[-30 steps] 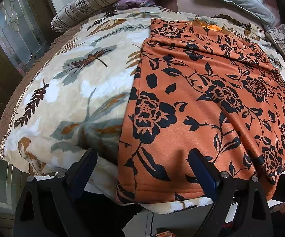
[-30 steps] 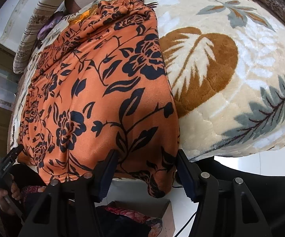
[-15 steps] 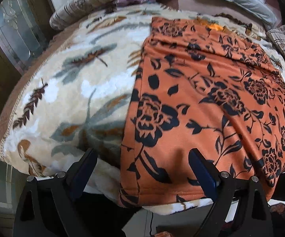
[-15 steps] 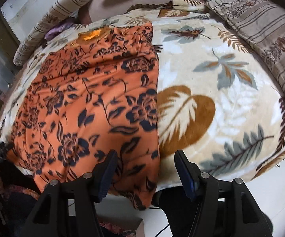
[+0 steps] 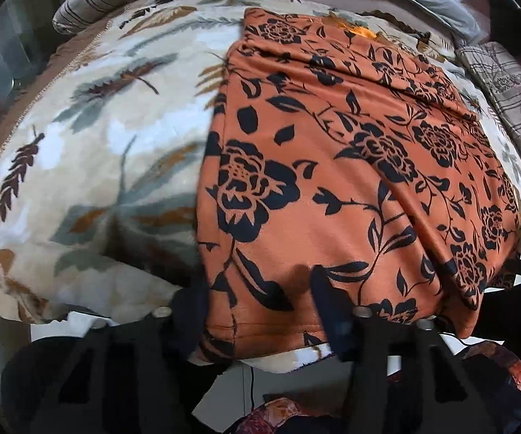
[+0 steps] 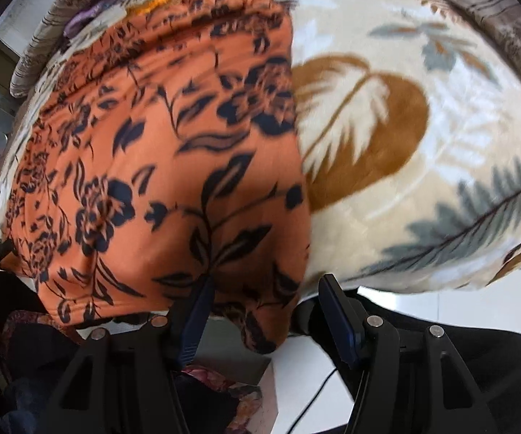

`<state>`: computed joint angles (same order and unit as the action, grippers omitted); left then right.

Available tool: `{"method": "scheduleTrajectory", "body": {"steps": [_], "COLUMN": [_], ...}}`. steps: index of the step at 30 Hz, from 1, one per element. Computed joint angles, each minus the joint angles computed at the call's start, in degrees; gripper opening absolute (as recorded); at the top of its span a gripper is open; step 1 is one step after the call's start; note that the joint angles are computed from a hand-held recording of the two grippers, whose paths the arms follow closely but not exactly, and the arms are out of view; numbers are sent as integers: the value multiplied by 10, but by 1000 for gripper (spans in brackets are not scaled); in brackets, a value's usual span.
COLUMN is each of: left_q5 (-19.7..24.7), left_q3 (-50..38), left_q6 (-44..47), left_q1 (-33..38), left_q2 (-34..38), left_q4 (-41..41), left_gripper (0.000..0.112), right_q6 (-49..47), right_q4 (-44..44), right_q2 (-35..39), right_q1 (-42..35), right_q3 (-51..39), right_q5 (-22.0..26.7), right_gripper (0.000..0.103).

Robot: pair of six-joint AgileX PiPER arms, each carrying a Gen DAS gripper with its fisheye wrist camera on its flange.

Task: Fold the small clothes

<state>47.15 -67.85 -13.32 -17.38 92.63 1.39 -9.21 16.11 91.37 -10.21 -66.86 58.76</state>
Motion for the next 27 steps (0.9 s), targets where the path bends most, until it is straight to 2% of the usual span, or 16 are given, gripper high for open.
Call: {"method": "scheduleTrajectory", "body": {"steps": [3,5,7,9,13,15,16,19,21,22,23,27], "left_q5": [-8,-9,-7,-6,0,7,13,12,8,9,13,18], "left_q3": [6,8,11,13,16,15,11,18,18,16,13,9], "left_q6": [32,67,91,117,165,176,171,171,168,162,161,178], "left_q1": [20,42,57,70,87,91,89,87,80,77,77,84], "left_q2": [-5,-8,-14,-16,-25,-25,-19,-19,-18,-16,-12,-10], "left_q4": [-35,-72,-93,-119,-162,-171,-168,-172,-164,-157,-154,-172], "left_gripper": [44,35,27,26,26,38,52,54,45,27,16,14], "right_q6": [0,-12,-10,-10,-53,-86,-99,-106,-86,-85,-88,-101], "right_q4": [21,29,4,-10,27,70,91,108,117,124,139,175], "right_q2": [-1,-10,-26,-43,-86,-100,-99,-75,-56,-45,-35,-15], "right_q1": [2,4,19,30,23,0,-15,-37,-45,-51,-62,-82], "right_q3": [18,30,32,34,33,27,25,30,35,32,38,46], "right_q5": [-18,-30,-33,-33,-18,-5,3,2,15,19,21,11], "right_gripper": [61,49,27,11,10,10,10,10,13,14,14,15]}}
